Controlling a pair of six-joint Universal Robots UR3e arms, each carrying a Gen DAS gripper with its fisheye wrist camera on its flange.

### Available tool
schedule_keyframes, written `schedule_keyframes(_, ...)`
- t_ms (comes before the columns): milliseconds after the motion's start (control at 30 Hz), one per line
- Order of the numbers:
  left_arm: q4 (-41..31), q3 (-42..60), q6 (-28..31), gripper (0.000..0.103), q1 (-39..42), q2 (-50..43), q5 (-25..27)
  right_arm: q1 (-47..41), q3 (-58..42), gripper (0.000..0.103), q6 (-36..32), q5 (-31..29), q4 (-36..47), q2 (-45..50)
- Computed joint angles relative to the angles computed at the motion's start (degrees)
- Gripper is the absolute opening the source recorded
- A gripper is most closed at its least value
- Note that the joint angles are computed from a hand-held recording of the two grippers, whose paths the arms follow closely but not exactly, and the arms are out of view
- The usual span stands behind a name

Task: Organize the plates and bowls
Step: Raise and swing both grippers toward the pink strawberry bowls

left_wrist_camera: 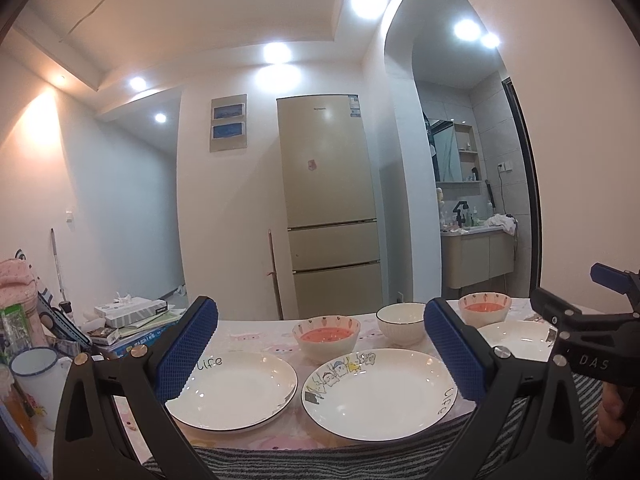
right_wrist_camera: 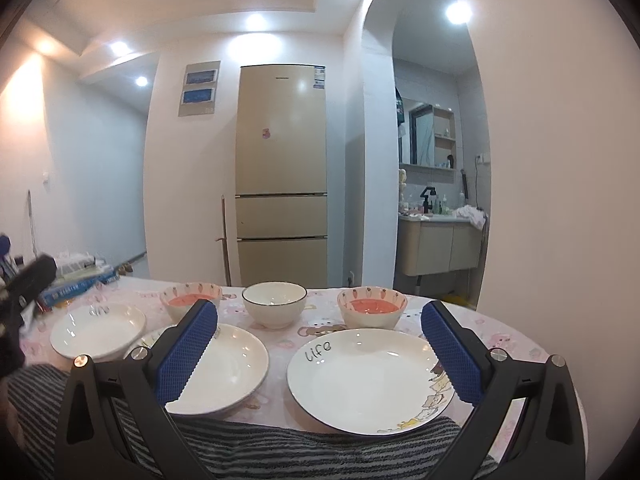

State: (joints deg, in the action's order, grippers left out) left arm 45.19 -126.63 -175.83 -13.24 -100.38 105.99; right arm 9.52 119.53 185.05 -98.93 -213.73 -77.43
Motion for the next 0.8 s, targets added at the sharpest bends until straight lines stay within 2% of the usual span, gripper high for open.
schedule_keyframes(67, -4.5, 0.7, -0.7, 0.103, 0.4, 2.9, -1.2, -3.0, 0.0, 0.103, 0.9, 6.5, 5.9, -5.3)
schedule_keyframes(167, -10.0, 2.5, -1.5, 0.103, 1.3, 7.1, -2.5, -4.9, -4.6, 0.103, 0.7, 9.7, 15.0, -10.1)
schedule_keyframes(367, -12.4, 7.6, -0.4, 0.103, 1.6, 11.1, 0.4, -5.1, -12.8, 0.103, 0.0, 8.7, 18.2, -11.8)
schedule_keyframes(533, -17.3, 12.0, -0.5, 0.103, 3.1, 14.0, -0.4, -5.0, -20.7, 0.103, 1.4, 9.8, 21.5, -11.3)
schedule_keyframes(667, -24.5, 17.5, -2.3, 0.103, 4.5, 16.0, -2.1, -3.7, -29.1, 0.103, 4.4, 6.4, 24.4, -8.4)
schedule_keyframes(767, -32.5, 24.0, -1.0, 0.103, 4.1, 15.8, -1.7, -4.7, -34.8, 0.103, 6.5, 8.6, 26.9, -6.4)
schedule_keyframes(800, -33.7, 26.0, -0.3, 0.103, 3.5, 15.1, -0.9, -5.5, -38.6, 0.103, 6.9, 11.1, 29.6, -5.1)
